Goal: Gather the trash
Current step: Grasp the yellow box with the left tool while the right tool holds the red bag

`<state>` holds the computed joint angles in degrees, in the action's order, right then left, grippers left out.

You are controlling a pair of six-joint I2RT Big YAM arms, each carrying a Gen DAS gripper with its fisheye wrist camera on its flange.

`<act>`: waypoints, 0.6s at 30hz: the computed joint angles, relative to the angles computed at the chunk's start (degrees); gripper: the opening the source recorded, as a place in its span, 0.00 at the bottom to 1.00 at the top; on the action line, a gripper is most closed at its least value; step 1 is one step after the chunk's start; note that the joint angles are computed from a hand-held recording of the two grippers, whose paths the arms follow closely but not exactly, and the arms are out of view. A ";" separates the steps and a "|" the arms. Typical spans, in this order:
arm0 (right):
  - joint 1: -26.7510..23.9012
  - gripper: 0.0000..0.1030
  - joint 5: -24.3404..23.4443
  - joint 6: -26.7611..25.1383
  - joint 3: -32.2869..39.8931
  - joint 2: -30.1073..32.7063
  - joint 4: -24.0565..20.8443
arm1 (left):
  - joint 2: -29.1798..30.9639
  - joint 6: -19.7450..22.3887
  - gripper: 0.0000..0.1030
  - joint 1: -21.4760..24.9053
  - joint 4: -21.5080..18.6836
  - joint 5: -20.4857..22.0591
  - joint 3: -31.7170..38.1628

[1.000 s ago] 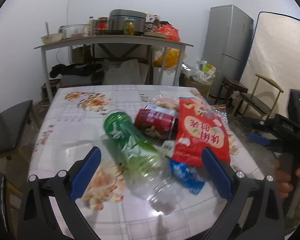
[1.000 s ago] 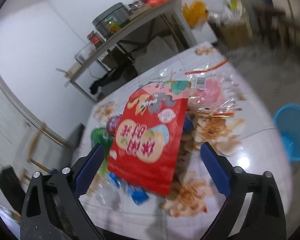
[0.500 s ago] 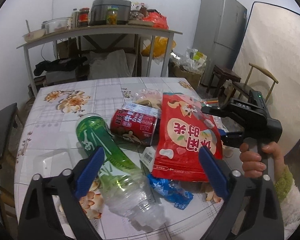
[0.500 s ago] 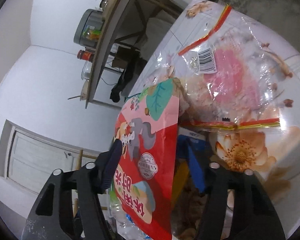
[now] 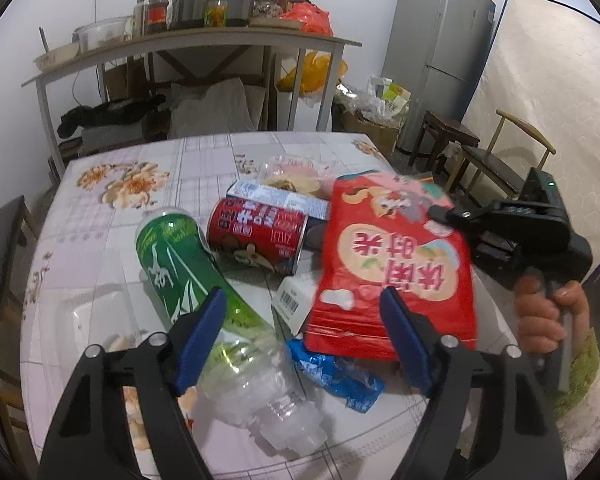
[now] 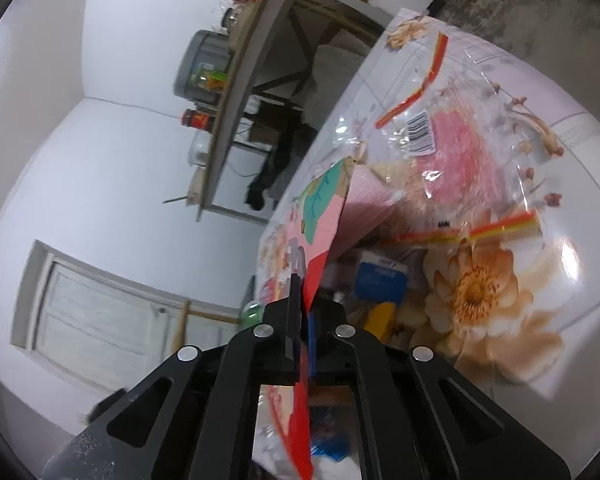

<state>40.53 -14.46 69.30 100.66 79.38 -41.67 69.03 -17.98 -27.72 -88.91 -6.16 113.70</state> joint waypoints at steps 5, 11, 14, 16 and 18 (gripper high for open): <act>-1.21 0.00 -2.46 3.31 -4.73 -5.22 4.76 | -1.37 -0.23 0.67 1.57 0.34 4.31 -0.99; -2.13 0.00 -3.74 6.63 -9.58 -11.43 5.08 | -1.68 1.52 0.63 0.93 -0.01 6.05 -1.46; -1.88 0.00 -2.44 6.29 -10.11 -13.47 1.69 | -0.95 3.70 0.63 -1.02 -0.75 3.82 -0.52; -1.82 0.00 -1.37 6.38 -10.32 -14.55 -0.04 | -0.04 5.78 0.63 -2.69 -1.53 1.58 0.45; -1.57 0.00 0.19 6.30 -9.79 -14.67 -1.17 | 0.58 7.92 0.63 -3.73 -2.06 0.57 1.00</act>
